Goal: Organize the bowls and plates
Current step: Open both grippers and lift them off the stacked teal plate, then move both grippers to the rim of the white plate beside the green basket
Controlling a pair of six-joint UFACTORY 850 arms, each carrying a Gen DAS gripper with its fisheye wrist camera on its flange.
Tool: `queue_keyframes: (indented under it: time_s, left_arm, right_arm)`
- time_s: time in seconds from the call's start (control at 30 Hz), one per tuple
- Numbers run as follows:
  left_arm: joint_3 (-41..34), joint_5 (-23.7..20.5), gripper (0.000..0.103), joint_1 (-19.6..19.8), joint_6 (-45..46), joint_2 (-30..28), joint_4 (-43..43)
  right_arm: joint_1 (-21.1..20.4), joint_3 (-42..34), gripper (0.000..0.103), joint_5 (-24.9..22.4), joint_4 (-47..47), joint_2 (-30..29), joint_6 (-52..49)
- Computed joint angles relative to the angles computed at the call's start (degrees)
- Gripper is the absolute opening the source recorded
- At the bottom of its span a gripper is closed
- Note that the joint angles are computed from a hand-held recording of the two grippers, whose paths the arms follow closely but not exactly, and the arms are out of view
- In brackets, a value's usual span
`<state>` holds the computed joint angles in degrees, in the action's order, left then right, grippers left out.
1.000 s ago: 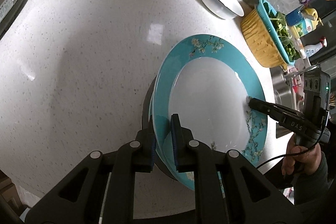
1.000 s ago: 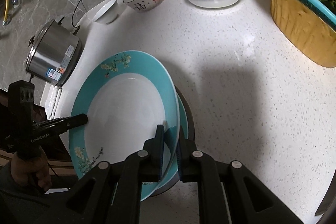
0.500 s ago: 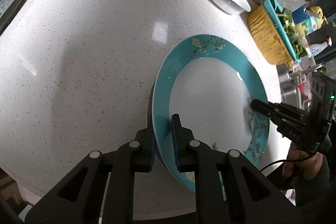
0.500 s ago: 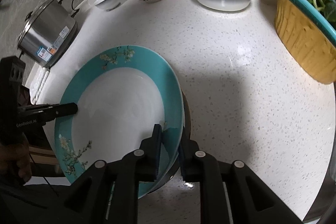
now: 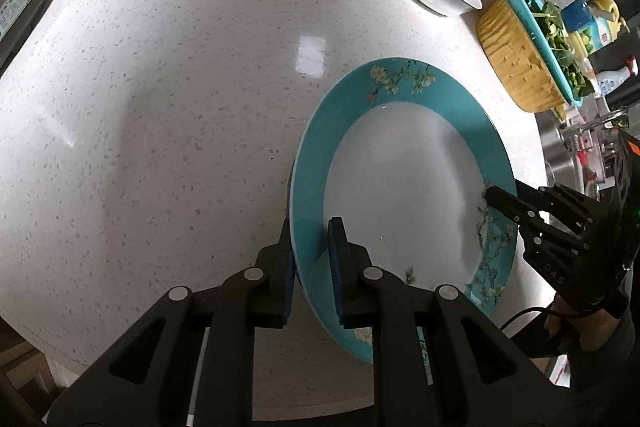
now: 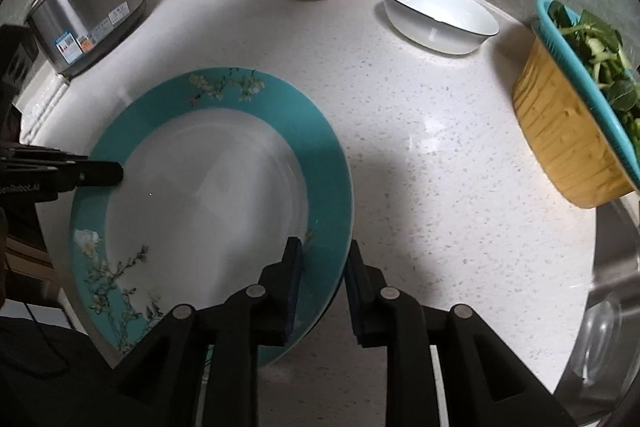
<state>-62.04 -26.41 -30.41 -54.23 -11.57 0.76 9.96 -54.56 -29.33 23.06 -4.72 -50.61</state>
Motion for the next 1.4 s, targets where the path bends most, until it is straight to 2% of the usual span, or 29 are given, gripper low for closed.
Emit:
queue_keyframes:
  time_s: [0.17,0.2,0.23,0.3,0.33,0.37,0.4,0.43,0.47,0.5,0.53,0.6,0.63,0.7,0.73,0.8,0.87,0.9,0.93,1.0,1.17,1.3,1.4]
  left_arm:
    - [-0.1,0.2,0.014,0.1,0.9,0.0,-1.1]
    - [0.0,0.3,0.014,0.3,2.0,0.0,-2.2]
    - [0.3,0.7,0.014,0.5,2.7,0.3,-3.4]
    - [1.0,1.2,0.015,1.0,1.4,1.3,-2.4]
    - [1.3,1.2,0.018,1.2,0.1,1.9,-1.3]
    - [1.7,1.3,0.023,1.6,-1.3,2.7,0.0]
    - [2.0,1.8,0.042,2.2,-2.9,3.6,1.3]
    - [2.3,2.7,0.069,2.8,-5.0,4.5,3.4]
    - [2.2,3.3,0.078,3.1,-8.5,5.2,7.4]
    - [1.6,3.9,0.084,3.8,-9.6,5.7,9.8]
    - [0.4,4.5,0.084,4.7,-8.3,5.6,9.8]
    - [-3.1,5.5,0.084,6.7,0.7,3.9,2.7]
    - [-6.2,4.5,0.084,7.8,5.5,2.1,-1.5]
    - [-13.2,-0.9,0.084,8.9,8.3,-2.3,-2.8]
    - [-17.2,-3.0,0.084,9.1,6.5,-4.9,0.2]
    - [-23.8,-3.1,0.084,9.3,7.5,-9.5,2.9]
    - [-30.5,-4.8,0.084,9.6,11.4,-14.2,1.6]
    - [-34.2,-5.7,0.084,9.8,15.0,-16.9,-0.5]
    - [-39.0,-7.7,0.084,9.8,17.7,-20.3,-1.5]
    - [-47.2,-12.0,0.084,10.1,20.9,-26.3,-2.7]
    - [-62.9,-19.0,0.084,12.3,25.4,-38.1,-8.0]
    - [-71.3,-21.9,0.084,13.5,26.4,-44.3,-9.4]
    - [-83.5,-27.0,0.084,14.0,26.1,-51.8,-9.0]
  right_arm:
    - [-0.1,-0.2,0.028,-0.1,0.4,-0.3,-0.2]
    - [-0.3,-0.3,0.034,-0.5,0.8,-0.5,-0.4]
    - [-0.6,-0.4,0.046,-0.7,1.6,-0.5,-0.9]
    - [-1.8,-0.4,0.060,-1.3,5.3,0.1,-3.4]
    - [-2.3,-0.6,0.064,-1.6,6.6,0.2,-4.4]
    - [-3.1,-1.3,0.067,-2.1,8.4,0.1,-5.4]
    - [-3.8,-2.0,0.072,-2.7,9.6,-0.1,-5.9]
    - [-4.7,-3.2,0.076,-3.9,11.0,-0.6,-5.6]
    - [-5.7,-5.2,0.078,-5.6,12.6,-1.6,-4.6]
    - [-6.5,-7.0,0.080,-7.1,13.7,-2.6,-3.3]
    - [-7.5,-9.4,0.082,-9.3,15.6,-4.0,-1.7]
    - [-8.7,-14.4,0.085,-12.0,18.8,-6.5,2.8]
    - [-8.9,-17.0,0.085,-12.9,19.3,-7.8,5.5]
    - [-8.3,-22.3,0.085,-13.8,19.2,-10.4,9.3]
    - [-7.4,-24.5,0.085,-12.4,17.1,-11.5,11.8]
    - [-5.6,-27.4,0.085,-7.7,12.6,-13.1,17.4]
    - [-4.9,-30.2,0.076,-5.5,10.0,-15.6,23.9]
    - [-5.2,-31.3,0.064,-5.6,10.9,-17.0,26.7]
    - [-5.6,-32.0,0.054,-6.1,12.4,-18.1,28.5]
    - [-5.7,-32.2,0.046,-5.0,12.2,-19.8,33.0]
    - [-5.6,-31.8,0.045,-3.7,14.6,-21.8,35.9]
    - [-4.9,-33.0,0.046,-2.4,12.3,-23.2,38.9]
    - [-3.9,-35.4,0.048,-1.8,9.3,-25.2,42.3]
